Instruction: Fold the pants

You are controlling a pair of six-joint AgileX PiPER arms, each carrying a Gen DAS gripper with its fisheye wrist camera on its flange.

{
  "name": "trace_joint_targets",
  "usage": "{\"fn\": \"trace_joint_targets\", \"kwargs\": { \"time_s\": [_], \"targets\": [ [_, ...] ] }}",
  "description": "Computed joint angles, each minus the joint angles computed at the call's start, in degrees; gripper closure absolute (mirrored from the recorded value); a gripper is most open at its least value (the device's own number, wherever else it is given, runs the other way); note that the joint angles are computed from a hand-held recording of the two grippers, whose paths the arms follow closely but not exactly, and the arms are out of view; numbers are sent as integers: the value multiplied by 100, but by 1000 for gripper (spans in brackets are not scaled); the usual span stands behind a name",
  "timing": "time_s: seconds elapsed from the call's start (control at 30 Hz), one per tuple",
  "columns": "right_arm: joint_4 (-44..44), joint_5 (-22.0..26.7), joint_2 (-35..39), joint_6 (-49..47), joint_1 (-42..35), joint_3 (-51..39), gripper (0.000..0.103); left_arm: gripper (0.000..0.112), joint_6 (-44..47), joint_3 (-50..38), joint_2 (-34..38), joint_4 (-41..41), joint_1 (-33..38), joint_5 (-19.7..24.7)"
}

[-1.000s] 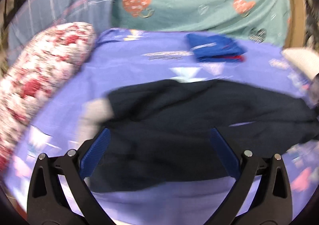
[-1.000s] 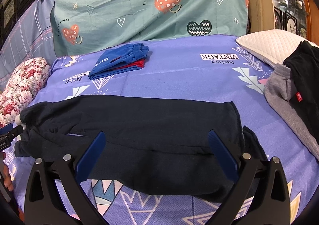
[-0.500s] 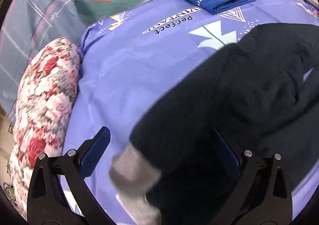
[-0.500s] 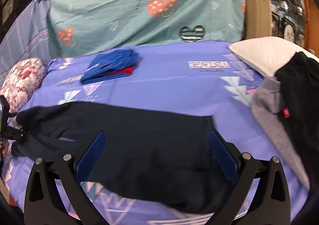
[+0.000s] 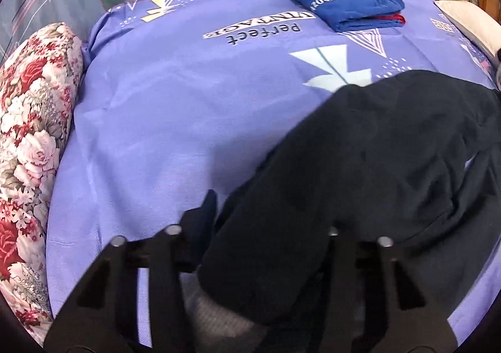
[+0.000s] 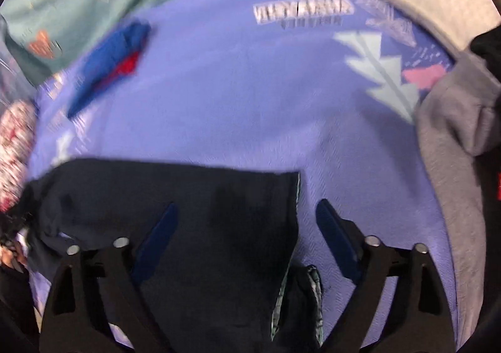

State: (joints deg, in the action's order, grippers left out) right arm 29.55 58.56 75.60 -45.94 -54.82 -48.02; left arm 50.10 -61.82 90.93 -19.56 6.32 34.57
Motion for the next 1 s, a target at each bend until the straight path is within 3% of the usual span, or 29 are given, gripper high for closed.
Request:
{"fn": "trace_joint_targets", "kwargs": {
  "time_s": [0.03,0.1,0.23,0.47,0.63,0.73,0.77,0.83,0.9,1.0],
  "targets": [
    [-186,-194,-56,97,213,57,56,75,-17,-27,-7,-6,-8,47],
    [81,-310,-349,-373,253,154,93,84,-57,-143,-25,-125,37,176],
    [925,11,-485,-1011,-193,-164,93,88,-323,-580,17,-338,56,408],
    [2031,309,47,-922,-177,-1536,93,86,-1413,-1591,328,-84,-181,440],
    [1607,-203,1282,70,545,-2523,93,73,-2628,-3407,1796,560,-354,1287],
    [1121,-845,2059,470,993,-2684,88,49,-3413,-4530,2766,1119,-507,1787],
    [642,-1263,2143,884,1202,-2587,82,41,-3650,-4872,3011,1265,-514,1953],
    [171,-1682,2021,1233,1281,-2366,77,37,-3597,-5072,3080,1043,-397,2204],
    [488,-1766,1626,763,995,-2025,50,28,-3392,-4751,2744,762,-173,2157],
    [897,-1349,814,-19,275,-1565,38,26,-3043,-4125,2075,438,262,2233]
  ]
}}
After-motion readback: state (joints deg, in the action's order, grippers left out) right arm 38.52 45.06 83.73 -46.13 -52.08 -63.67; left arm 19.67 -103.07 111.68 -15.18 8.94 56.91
